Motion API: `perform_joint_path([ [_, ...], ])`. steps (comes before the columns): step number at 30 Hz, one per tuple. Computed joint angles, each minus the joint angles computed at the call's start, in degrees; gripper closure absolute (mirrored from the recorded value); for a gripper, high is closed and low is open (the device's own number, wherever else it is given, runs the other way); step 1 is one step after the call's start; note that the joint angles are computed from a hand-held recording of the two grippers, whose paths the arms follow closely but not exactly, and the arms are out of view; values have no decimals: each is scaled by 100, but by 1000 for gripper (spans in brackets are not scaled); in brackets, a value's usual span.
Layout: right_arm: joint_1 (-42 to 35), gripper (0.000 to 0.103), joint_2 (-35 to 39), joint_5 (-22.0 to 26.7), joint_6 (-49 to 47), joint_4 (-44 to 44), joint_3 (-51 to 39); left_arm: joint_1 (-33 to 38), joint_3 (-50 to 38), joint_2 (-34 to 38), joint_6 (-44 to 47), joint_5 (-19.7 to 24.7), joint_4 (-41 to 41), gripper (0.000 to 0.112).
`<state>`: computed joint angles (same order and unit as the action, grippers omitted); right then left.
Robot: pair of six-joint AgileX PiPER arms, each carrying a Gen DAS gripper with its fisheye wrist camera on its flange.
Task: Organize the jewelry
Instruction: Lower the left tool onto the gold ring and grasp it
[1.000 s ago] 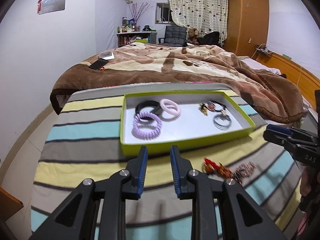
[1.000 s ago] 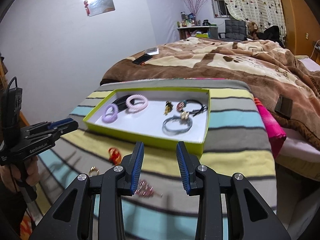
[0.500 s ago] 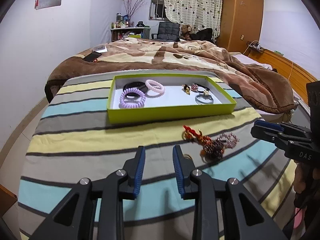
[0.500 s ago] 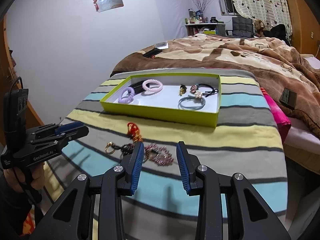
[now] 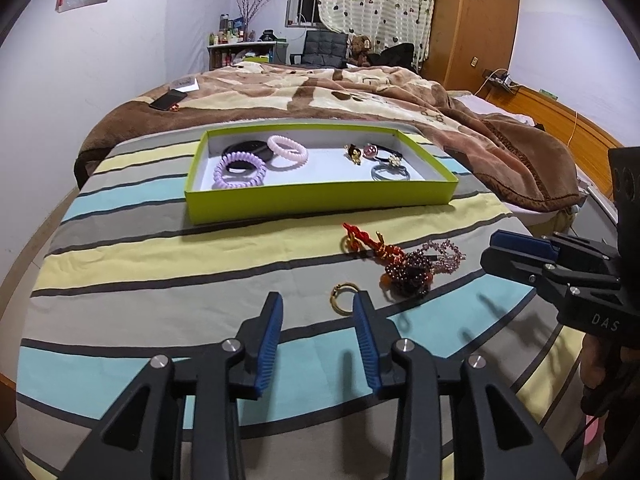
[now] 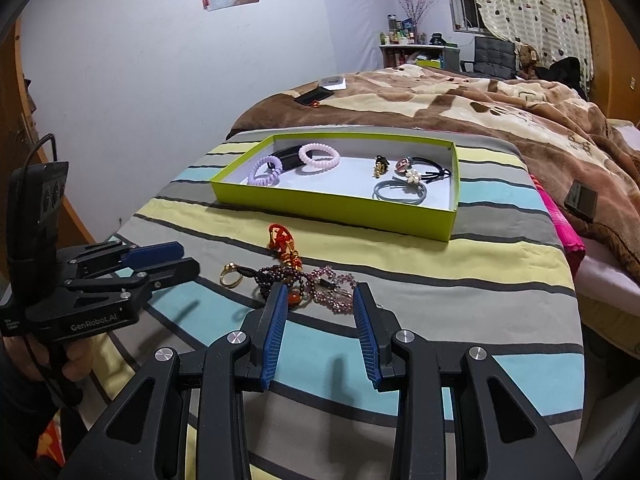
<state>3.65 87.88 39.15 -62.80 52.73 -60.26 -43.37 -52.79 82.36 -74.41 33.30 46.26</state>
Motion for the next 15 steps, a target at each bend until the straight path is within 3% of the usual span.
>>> perform_joint_path([
  [15,-28,68,132,-22,-18,9,-61,117,-520,539,917,63,-824,74],
])
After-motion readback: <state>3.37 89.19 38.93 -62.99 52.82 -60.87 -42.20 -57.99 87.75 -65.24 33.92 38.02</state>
